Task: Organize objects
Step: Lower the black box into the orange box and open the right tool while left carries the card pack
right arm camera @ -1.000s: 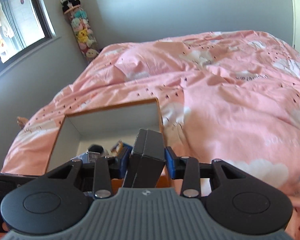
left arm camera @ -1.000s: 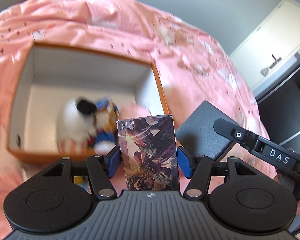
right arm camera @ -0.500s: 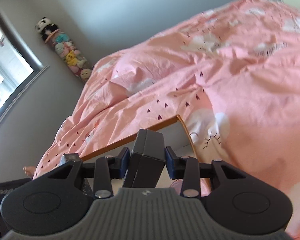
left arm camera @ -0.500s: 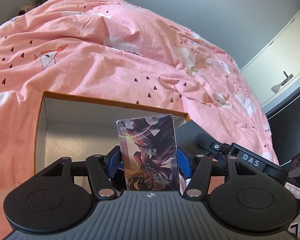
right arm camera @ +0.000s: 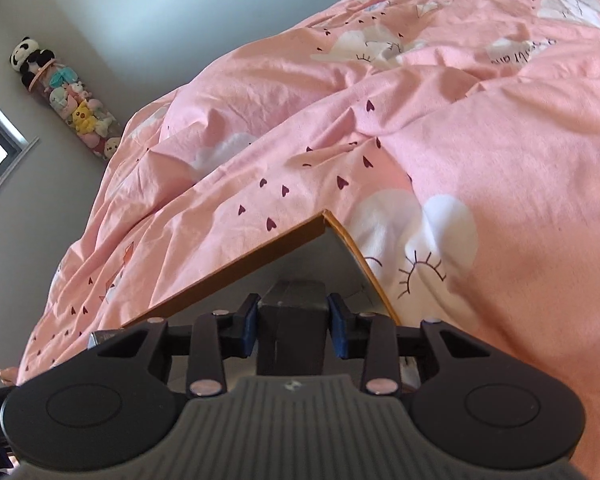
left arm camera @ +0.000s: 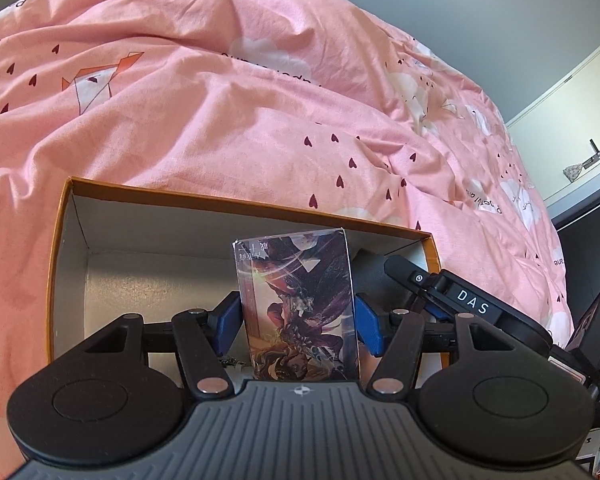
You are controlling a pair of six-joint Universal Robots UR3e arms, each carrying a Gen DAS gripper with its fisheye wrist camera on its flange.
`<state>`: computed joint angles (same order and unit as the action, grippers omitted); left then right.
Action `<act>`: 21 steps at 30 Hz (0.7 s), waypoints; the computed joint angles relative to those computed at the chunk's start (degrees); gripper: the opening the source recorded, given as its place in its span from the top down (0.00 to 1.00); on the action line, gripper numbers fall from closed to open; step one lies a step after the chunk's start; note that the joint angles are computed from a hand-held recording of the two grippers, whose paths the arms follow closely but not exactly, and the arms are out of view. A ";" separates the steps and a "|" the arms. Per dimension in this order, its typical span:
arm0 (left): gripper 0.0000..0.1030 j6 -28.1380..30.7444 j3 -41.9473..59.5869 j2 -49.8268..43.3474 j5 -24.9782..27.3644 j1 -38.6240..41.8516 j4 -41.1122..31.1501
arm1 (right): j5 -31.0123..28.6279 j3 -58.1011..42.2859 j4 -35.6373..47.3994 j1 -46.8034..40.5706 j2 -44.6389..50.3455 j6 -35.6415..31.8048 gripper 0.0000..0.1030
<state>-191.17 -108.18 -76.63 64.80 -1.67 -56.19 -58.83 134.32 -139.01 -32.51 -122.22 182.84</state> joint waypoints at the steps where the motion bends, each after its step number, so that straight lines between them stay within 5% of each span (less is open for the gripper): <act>1: 0.34 0.01 0.00 -0.25 -0.08 0.00 0.10 | -0.77 -0.04 -1.51 0.79 1.01 0.05 0.64; 4: 0.34 0.16 0.12 -0.89 -0.27 -0.17 0.34 | -1.80 -0.90 -2.98 2.12 3.12 -1.90 0.64; 15: 0.34 0.17 0.16 -1.47 -0.54 -0.34 0.50 | -0.28 -6.59 13.35 -1.65 -3.12 -17.39 0.60; 21: 0.34 0.27 0.05 -1.41 -0.81 -0.07 0.44 | -4.48 -10.13 23.89 -0.26 -6.06 -29.55 0.79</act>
